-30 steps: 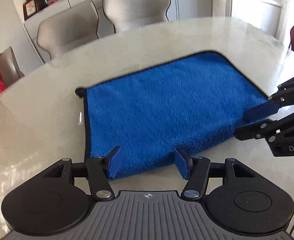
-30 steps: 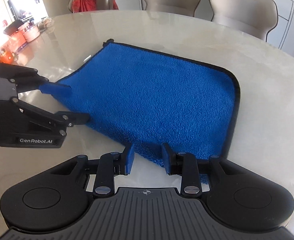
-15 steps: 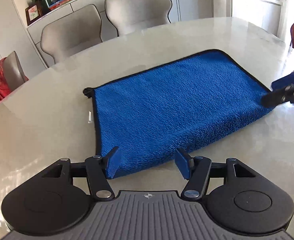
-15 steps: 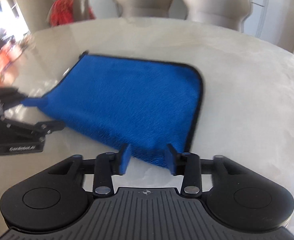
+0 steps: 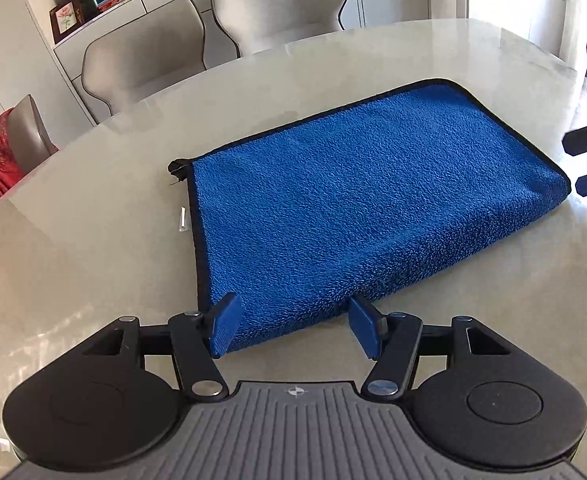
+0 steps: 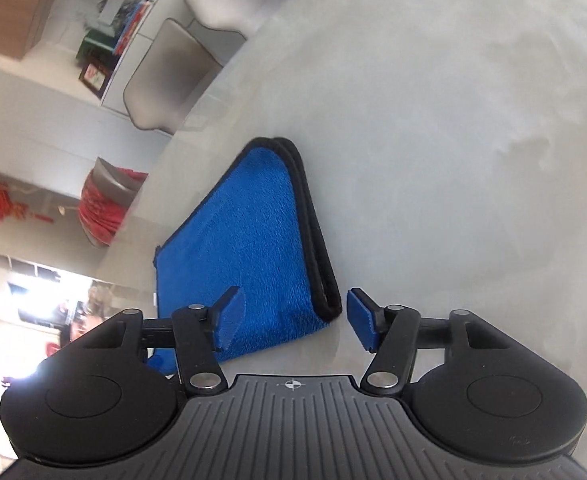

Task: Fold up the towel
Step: 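Grasp the folded towel edge with the right gripper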

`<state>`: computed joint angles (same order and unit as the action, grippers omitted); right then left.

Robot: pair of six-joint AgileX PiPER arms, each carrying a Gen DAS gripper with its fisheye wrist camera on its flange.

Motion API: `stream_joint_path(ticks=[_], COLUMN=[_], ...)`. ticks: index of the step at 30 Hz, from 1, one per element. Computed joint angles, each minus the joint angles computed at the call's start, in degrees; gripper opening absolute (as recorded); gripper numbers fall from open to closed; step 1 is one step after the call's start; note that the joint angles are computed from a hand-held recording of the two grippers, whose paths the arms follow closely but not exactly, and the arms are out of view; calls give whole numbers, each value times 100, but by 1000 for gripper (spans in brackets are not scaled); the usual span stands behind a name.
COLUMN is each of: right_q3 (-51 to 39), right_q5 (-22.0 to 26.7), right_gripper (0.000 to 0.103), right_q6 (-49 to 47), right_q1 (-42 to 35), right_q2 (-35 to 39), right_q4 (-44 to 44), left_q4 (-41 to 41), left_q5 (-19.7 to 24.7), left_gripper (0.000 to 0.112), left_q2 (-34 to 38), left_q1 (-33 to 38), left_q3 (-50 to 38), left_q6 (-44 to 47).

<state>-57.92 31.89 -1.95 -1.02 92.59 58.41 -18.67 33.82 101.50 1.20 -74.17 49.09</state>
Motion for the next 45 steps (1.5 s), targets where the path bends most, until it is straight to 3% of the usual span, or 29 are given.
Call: stream_joint_path(ticks=[4, 14, 17, 25, 30, 36, 37, 38, 39, 41, 45], right_q3=[241, 439, 311, -670, -1191, -1662, -1659, -1706, -1710, -1640, -1453], right_q5=[-63, 337, 389, 1133, 734, 1249, 1249, 1208, 1162, 1085, 1003], right_gripper=[48, 48, 49, 51, 55, 55, 54, 44, 28, 13, 9], right_q6=[-444, -2659, -3043, -3212, -1981, -2025, -2062, -1976, -1915, -1927, -1991], right_q1=[-102, -406, -378, -437, -515, -699, -677, -612, -580, -556, -619], right_q2=[54, 795, 960, 1347, 1431, 1856, 1849, 1831, 1806, 1725, 1588], right_q4=[585, 3619, 3878, 2964, 1598, 1580, 1553, 1340, 1203, 1041, 1151], left_q4=[-31, -13, -50, -50, -79, -88, -88, -93, -98, -102, -66], left_q5=[14, -4, -9, 4, -6, 3, -2, -14, -26, -42, -13], left_gripper=[65, 65, 65, 66, 66, 67, 67, 67, 67, 67, 67], left_q2=[12, 20, 10, 27, 18, 29, 29, 22, 15, 12, 22], left_q1=[15, 6, 22, 19, 38, 46, 46, 44, 43, 38, 35], left_q3=[-13, -13, 4, -17, 6, -4, -1, 13, 26, 40, 11], left_q6=[61, 54, 105, 111, 189, 219, 222, 222, 222, 223, 229])
